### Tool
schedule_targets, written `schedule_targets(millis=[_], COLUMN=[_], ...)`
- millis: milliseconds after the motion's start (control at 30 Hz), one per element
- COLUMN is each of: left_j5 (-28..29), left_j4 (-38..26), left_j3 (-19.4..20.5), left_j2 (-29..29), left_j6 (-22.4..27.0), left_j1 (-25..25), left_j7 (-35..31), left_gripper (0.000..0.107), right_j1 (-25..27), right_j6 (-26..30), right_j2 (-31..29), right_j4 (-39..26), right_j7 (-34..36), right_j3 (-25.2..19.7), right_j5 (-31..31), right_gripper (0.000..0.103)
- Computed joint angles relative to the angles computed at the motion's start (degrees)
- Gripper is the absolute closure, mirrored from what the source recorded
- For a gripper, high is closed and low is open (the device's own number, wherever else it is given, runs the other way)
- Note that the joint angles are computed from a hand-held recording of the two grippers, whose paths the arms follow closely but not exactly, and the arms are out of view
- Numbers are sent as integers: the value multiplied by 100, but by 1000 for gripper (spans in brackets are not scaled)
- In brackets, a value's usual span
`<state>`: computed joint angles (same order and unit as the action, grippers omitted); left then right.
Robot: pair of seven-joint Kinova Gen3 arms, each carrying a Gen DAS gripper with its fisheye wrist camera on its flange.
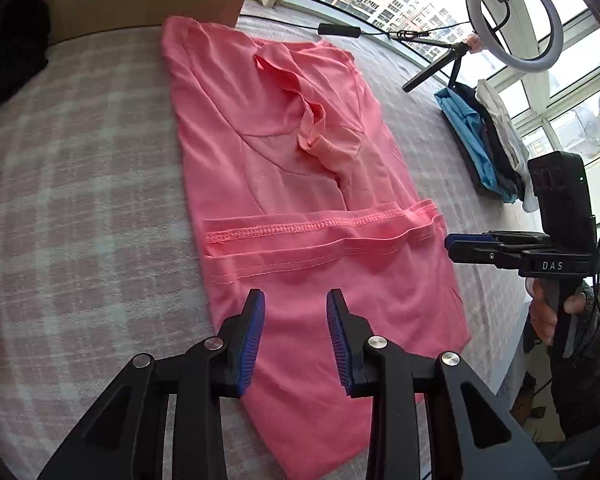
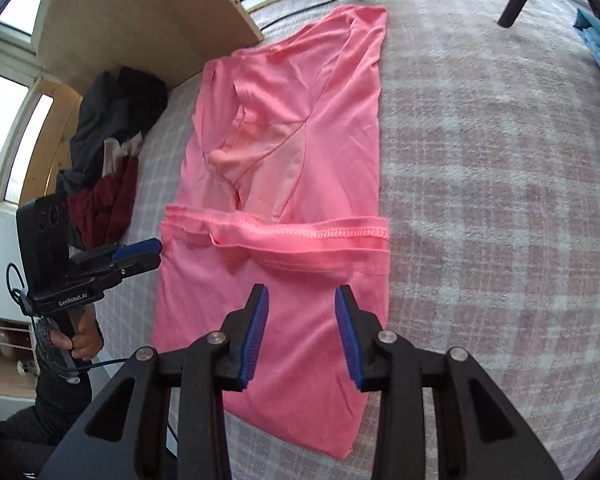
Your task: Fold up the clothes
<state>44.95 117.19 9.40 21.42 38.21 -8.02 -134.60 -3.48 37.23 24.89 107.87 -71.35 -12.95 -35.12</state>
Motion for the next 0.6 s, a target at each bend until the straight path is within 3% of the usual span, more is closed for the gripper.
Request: schedule_targets(millis=[133, 300, 433, 533, 600], left_j5=[-181, -658, -1293, -1992, -2415], left_j4=[-151, -317, -1220, -2017, -2548], left_j3=[-185, -310, -448, -831, -885], left_j2=[39, -504, -255, 190, 594], left_j6=[-147, 16, 139, 80, 100], left_j1=[239, 8, -69, 442, 623], left_j7=[554, 783, 1436, 1938, 2333], left_gripper=[81, 79, 68, 66, 66], right_j1=[-467, 271, -14, -147, -567], right_j6=[-427, -150, -144, -75, -90], right_j2=[55, -272, -277, 95, 418], right_j4=[-44, -93, -706, -1452, -1938], right_j7=[-529, -278, -709, -1133, -1553], right_j3=[370, 31, 437, 539, 886], right_j5=[381, 20, 613, 1094, 1555], right_gripper=[69, 69, 68, 51, 51])
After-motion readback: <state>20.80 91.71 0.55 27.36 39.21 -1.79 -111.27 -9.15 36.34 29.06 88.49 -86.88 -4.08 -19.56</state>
